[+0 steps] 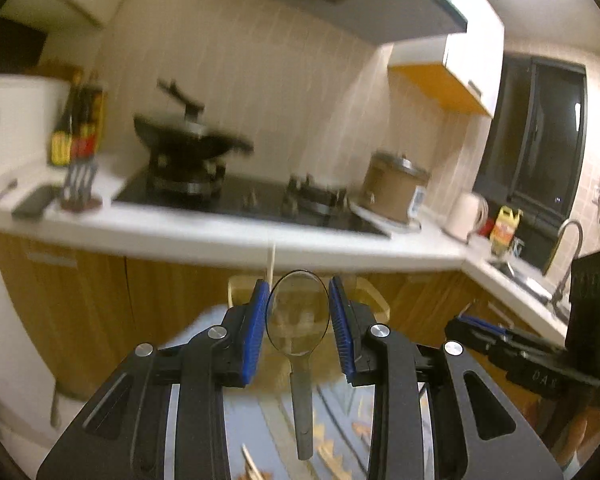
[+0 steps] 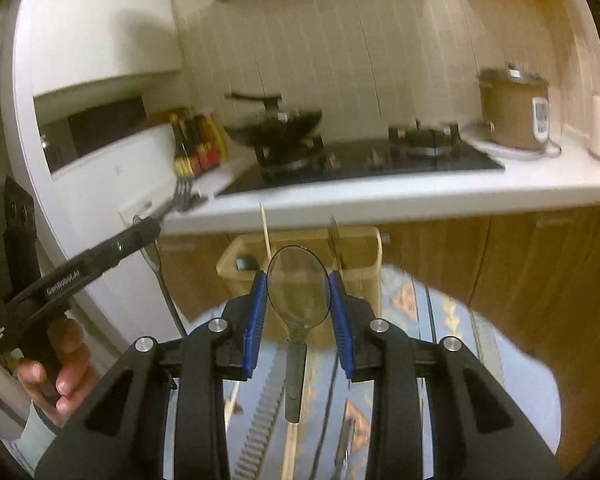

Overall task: Organize utensils
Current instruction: 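Carry both clear spoons over the beige holder and lower them in, then open both tools to drop the spoons into the holder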

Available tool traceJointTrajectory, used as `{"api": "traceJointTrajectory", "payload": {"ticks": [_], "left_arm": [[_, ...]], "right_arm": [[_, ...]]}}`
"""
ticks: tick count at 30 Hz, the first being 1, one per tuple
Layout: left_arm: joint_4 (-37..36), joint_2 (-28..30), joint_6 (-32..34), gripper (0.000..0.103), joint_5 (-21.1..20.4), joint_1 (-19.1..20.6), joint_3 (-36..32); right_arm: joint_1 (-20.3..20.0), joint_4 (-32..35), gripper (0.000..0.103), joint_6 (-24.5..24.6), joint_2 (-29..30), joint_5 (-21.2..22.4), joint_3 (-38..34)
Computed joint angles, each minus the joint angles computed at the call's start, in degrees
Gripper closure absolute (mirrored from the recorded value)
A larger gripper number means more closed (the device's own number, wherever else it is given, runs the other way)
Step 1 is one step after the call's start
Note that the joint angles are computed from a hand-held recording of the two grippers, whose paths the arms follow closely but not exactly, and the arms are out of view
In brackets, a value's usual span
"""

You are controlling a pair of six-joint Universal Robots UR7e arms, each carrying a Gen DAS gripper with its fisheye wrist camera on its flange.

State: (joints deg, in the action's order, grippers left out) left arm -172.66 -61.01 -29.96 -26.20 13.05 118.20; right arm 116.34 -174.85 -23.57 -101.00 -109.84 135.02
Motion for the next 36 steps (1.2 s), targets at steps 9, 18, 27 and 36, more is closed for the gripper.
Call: {"api": "traceJointTrajectory", "payload": {"ticks": [9, 18, 27, 36], "left_arm": [[-18.66, 7.57, 22.90, 0.074, 2.78, 2.28, -10.99], [-30.63, 13.71, 34.31, 0.074, 2.77, 6.16, -15.54], [-29.05, 14.71, 29.17, 0.074, 0.14, 10.31, -14.03], [-28.27, 14.63, 27.29, 0.074, -0.36, 11.28, -12.26]], "right_arm": [[3.87, -9.78, 0.075, -3.60, 7.95, -1.41, -7.97], [0.13, -20.40, 0.075, -8.66, 15.56, -3.38, -11.74], [-3.58, -24.73, 0.075, -12.02, 20.31, -3.40, -11.57], [-4.09, -26.17, 0.075, -13.55, 22.17, -4.27, -10.47]]}}
